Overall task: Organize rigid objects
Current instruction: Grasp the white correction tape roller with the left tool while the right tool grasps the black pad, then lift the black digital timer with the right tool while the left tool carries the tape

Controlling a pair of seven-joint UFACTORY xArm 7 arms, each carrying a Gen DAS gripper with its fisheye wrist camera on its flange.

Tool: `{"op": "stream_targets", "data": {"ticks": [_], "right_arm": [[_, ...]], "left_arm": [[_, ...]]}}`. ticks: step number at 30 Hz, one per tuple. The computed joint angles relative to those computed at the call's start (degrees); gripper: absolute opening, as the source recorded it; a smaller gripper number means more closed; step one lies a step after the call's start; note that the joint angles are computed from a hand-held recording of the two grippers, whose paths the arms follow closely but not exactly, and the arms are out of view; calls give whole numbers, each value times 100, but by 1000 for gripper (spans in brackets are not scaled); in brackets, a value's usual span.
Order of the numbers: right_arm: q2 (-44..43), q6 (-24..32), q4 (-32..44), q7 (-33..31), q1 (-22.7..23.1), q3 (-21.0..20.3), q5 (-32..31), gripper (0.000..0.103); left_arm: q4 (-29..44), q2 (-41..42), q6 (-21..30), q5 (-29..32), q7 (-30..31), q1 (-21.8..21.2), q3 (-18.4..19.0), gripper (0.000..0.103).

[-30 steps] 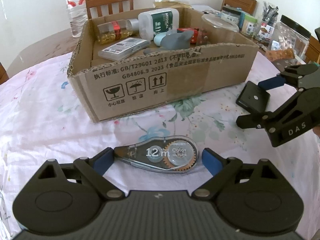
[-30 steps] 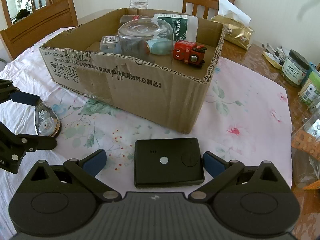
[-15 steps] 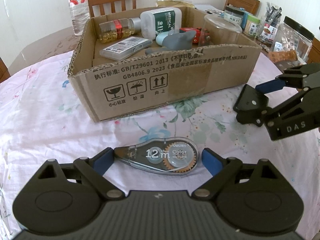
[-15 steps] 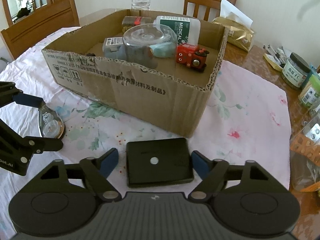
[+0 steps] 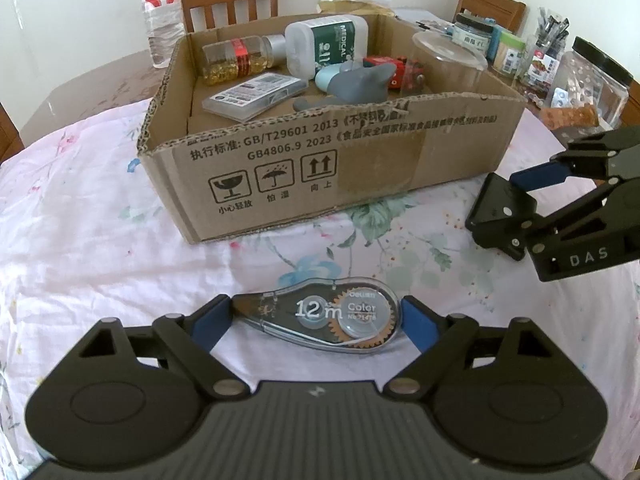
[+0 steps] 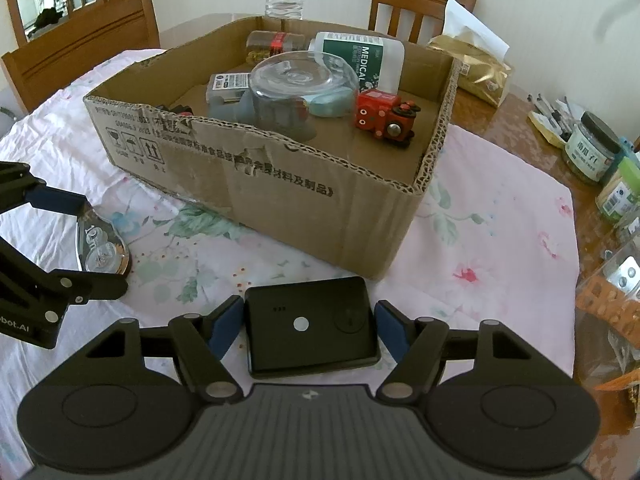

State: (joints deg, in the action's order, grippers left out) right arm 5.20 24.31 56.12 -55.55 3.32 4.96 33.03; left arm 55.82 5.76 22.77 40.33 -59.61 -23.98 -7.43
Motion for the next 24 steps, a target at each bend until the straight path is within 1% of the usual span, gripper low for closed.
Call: {"op": "stream_targets", "data": {"ticks": [5, 9, 14, 24], "right_arm": [[-48, 51, -19, 48, -6, -27, -96, 75], [-145, 137, -51, -12, -20, -69, -161, 75], [-274, 336, -56, -207, -35, -152, -193, 75], [-454, 718, -19, -393, -38, -271, -141, 75]], "left_arm": [[-33, -35, -55, -361, 353, 53, -38, 89], [-40, -145, -14, -741, 902, 97, -98, 89], [-39, -351, 43, -1278, 1740, 183, -178, 89], [169, -610, 256, -2013, 2791, 289, -278, 89]]}}
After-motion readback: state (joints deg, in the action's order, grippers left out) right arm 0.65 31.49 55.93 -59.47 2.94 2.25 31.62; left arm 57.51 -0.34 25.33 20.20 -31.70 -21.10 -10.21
